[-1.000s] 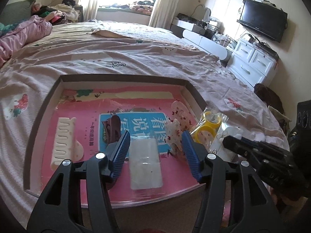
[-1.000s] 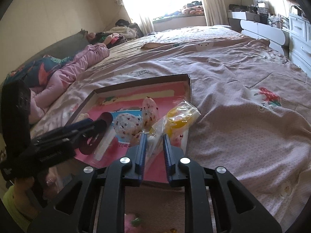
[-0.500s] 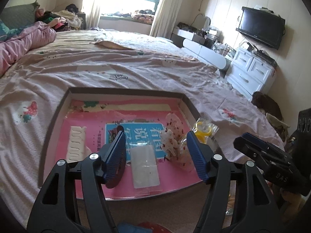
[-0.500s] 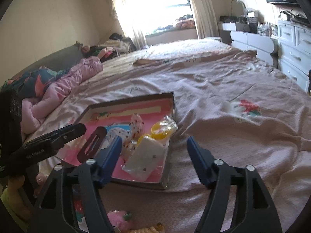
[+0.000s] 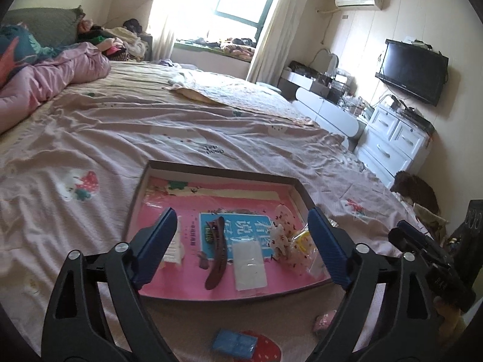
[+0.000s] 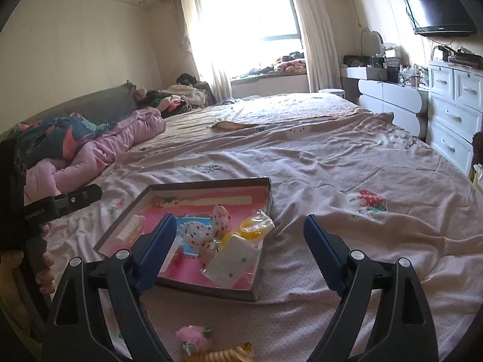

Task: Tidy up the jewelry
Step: 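Withdraw both open tools from the tray toward the remaining accessories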

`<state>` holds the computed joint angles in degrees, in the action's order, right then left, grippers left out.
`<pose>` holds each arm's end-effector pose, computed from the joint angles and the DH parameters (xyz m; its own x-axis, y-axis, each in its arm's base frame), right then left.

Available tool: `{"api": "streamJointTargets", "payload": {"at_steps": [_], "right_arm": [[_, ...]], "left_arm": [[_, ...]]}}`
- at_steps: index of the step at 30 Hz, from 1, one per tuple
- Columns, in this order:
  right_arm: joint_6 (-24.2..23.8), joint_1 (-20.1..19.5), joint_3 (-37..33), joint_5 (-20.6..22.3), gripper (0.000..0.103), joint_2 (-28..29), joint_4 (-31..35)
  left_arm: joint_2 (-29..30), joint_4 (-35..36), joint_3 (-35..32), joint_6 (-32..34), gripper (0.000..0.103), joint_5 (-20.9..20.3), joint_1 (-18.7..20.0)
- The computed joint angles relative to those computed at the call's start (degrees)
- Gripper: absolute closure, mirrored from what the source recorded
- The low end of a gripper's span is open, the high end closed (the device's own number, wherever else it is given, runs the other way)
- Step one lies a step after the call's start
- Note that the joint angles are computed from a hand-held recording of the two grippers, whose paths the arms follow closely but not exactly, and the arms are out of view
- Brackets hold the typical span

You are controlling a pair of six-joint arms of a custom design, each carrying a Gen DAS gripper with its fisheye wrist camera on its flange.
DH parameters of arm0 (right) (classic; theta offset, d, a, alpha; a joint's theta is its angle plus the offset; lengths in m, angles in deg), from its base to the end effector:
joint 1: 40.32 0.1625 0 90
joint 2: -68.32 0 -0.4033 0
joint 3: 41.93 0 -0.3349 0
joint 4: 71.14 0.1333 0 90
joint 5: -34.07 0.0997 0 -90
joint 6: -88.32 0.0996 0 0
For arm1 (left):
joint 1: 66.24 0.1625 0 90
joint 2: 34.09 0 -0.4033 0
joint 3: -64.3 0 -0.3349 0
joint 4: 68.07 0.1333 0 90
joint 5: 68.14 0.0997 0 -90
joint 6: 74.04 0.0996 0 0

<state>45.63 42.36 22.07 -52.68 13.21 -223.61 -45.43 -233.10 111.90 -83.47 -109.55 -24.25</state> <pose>0.0485 -0.7128 0.4627 -0.7834 -0.3390 0.5209 -0.6198 0.4884 -0.6143 -0.4439 -0.6794 0.0548 -0.8758 0.0896 -0.4742 0.4420 0.5436 -0.7135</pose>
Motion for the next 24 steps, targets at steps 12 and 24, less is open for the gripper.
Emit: {"api": "streamJointTargets", "payload": {"at_steps": [12,24], "right_arm": [[-1.06,0.40,6.09,1.67,0.018,-4.71,-1.91],[-4.40,0.44,13.28,1.33,0.013,-8.88,-3.96]], "left_arm": [[-1.85,-9.46,5.65,6.29,0.015,5.55,-3.28],[-4.97,-17.16,15.62,4.76,0.012,8.54,-5.12]]}}
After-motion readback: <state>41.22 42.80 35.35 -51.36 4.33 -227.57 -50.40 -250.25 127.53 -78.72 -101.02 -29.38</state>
